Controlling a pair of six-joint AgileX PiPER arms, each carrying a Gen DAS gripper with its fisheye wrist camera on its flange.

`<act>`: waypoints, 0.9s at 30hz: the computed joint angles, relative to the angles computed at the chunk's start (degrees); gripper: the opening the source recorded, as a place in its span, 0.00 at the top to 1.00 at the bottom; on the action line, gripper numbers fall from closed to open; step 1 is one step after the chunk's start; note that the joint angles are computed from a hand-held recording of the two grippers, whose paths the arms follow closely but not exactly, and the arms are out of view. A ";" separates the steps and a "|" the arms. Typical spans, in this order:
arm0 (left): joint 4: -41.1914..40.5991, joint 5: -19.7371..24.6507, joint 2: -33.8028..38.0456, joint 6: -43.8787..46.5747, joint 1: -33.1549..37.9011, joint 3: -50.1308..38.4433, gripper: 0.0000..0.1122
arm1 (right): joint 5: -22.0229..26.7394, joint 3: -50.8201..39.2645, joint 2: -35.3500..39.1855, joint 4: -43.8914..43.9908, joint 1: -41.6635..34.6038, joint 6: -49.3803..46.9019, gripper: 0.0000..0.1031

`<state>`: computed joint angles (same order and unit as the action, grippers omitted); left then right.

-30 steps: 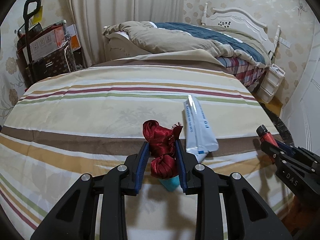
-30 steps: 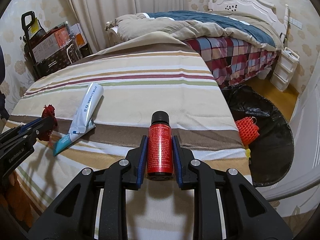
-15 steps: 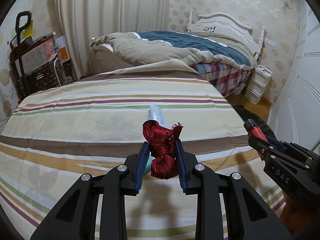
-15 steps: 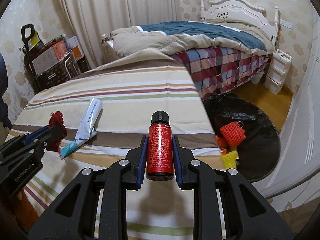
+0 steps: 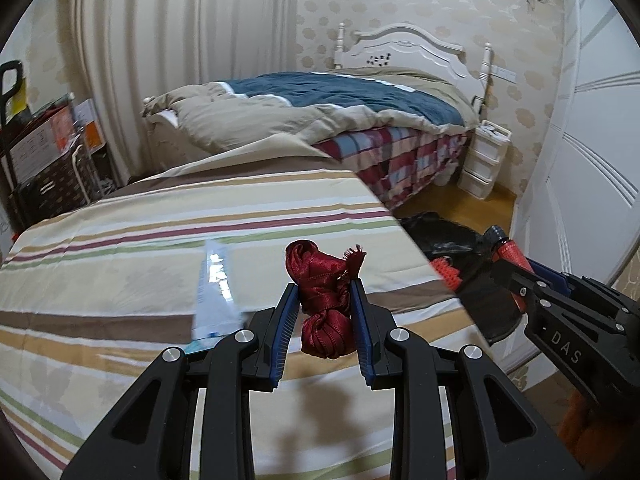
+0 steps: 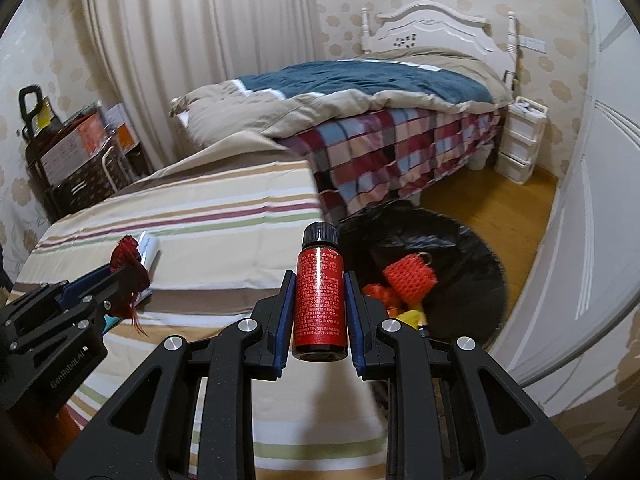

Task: Collect trash
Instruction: 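Carry the dark red yarn and red bottle over the black bin with both grippers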

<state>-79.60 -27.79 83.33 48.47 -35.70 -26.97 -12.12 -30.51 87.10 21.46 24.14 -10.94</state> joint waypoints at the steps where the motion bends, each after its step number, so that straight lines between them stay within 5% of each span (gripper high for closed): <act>1: -0.41 -0.12 0.72 0.34 -0.68 -0.86 0.74 | 0.02 0.24 -0.33 -1.76 -0.86 1.48 0.77; 15: -5.06 0.15 11.12 7.90 -4.63 -14.64 0.74 | -1.11 -2.25 2.30 -29.91 -15.20 24.46 0.77; 27: -13.35 1.67 22.64 18.74 -3.95 -28.49 0.74 | -1.44 -8.52 9.49 -33.88 -20.21 26.55 0.77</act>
